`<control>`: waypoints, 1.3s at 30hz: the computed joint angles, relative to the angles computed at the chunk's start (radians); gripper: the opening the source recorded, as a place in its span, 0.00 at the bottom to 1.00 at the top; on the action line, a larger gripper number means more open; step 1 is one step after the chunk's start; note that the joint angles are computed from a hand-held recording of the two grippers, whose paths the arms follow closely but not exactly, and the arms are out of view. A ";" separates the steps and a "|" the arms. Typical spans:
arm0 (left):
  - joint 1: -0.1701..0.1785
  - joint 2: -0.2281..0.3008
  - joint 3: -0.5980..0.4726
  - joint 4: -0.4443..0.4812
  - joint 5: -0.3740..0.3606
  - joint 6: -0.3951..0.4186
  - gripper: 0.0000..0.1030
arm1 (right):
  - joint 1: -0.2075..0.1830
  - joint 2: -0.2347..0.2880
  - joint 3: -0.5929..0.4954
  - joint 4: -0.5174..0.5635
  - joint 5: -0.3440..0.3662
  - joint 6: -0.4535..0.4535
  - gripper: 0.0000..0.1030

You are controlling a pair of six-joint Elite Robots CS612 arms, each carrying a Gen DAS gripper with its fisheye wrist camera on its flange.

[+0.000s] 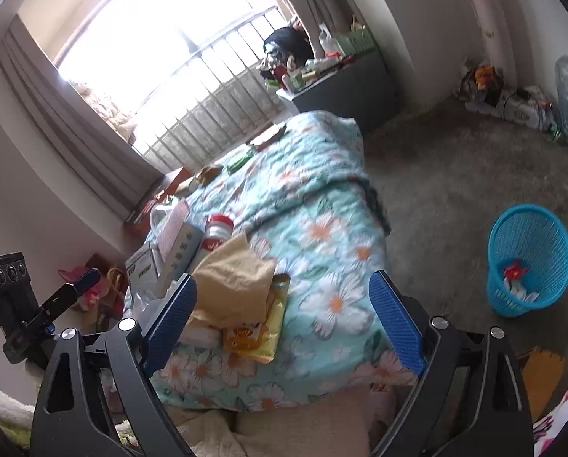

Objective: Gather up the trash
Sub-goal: 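Grasp the beige crumpled cloth on the bed with the left gripper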

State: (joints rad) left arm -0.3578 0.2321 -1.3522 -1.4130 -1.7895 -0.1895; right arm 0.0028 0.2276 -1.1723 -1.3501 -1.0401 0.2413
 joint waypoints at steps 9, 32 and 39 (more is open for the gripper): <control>-0.061 0.012 0.023 0.060 0.189 0.135 0.78 | 0.020 0.006 0.038 0.108 -0.004 0.023 0.68; -0.077 -0.001 0.080 0.069 0.318 0.165 0.05 | 0.032 -0.004 0.095 0.116 0.035 0.013 0.66; -0.071 0.005 0.054 -0.048 0.321 0.118 0.04 | 0.049 -0.029 0.137 0.134 0.033 -0.036 0.50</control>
State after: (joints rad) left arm -0.4290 0.2371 -1.2979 -1.4615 -1.4689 -0.0716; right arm 0.0517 0.1986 -1.0358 -1.2166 -1.0072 0.2051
